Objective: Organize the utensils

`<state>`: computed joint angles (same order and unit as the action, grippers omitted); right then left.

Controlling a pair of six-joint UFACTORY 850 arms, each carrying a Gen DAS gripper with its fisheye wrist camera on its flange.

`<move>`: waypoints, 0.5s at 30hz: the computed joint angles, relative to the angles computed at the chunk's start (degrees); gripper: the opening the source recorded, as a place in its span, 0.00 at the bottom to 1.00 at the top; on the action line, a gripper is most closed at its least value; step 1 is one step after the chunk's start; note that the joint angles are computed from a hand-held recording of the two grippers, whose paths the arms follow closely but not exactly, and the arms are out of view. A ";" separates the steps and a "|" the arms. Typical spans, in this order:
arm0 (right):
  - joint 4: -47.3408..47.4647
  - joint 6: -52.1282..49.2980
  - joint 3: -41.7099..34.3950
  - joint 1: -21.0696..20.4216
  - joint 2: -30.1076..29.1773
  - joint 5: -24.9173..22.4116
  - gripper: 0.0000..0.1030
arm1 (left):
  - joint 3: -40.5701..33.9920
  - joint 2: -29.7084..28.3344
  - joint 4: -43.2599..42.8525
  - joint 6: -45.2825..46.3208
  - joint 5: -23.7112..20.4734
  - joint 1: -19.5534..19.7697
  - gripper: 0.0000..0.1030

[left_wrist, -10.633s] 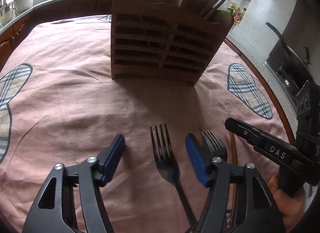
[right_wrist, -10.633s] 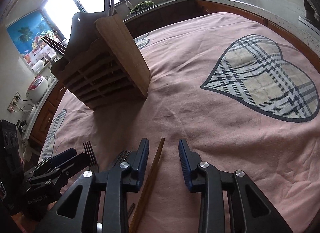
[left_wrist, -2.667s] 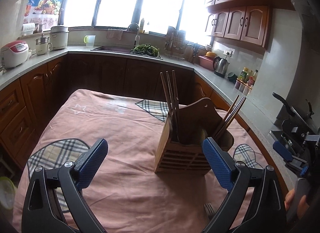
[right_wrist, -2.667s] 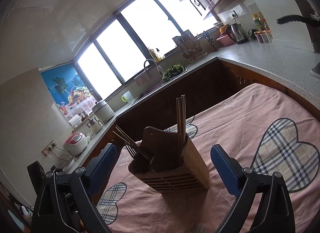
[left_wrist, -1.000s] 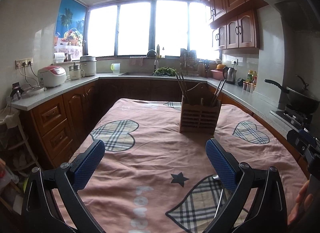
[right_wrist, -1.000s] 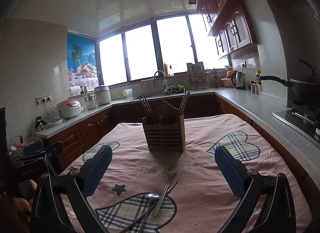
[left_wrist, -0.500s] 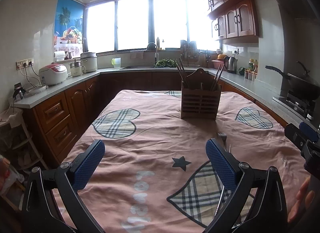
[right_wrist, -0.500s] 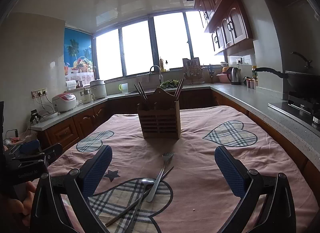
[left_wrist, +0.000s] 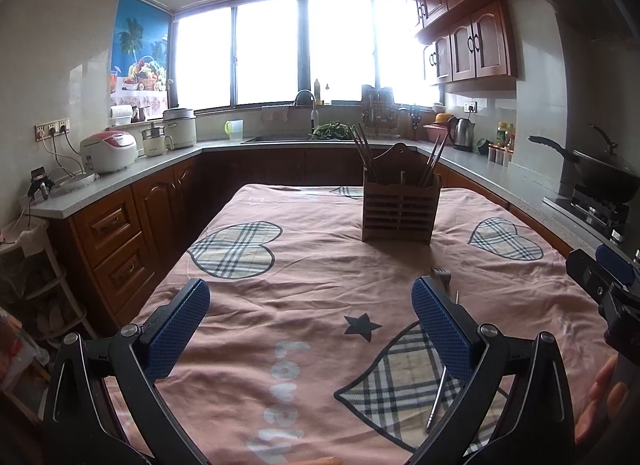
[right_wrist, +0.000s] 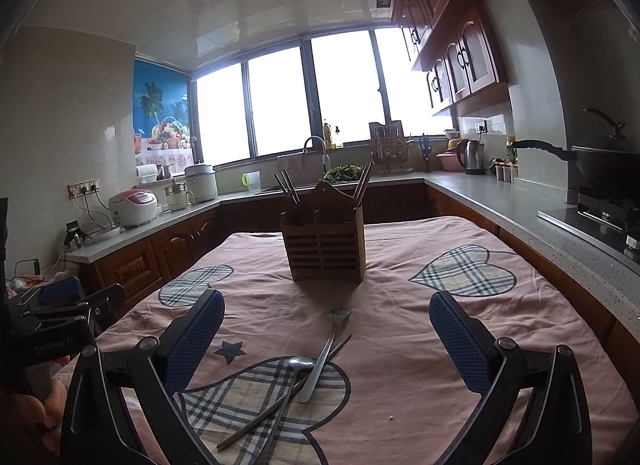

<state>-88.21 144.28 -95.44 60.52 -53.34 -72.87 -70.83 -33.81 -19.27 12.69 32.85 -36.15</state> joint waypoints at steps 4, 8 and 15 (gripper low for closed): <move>-0.42 -0.19 -0.13 0.15 -0.04 -0.36 1.00 | 0.41 0.30 0.22 -0.33 0.50 0.02 1.00; -0.59 -0.37 -0.31 0.30 -0.09 -0.62 1.00 | 0.89 0.64 0.43 -0.51 0.95 -0.03 1.00; -0.99 -0.21 -0.06 0.40 0.14 -0.64 1.00 | 1.55 1.17 0.50 -0.54 1.74 -0.01 1.00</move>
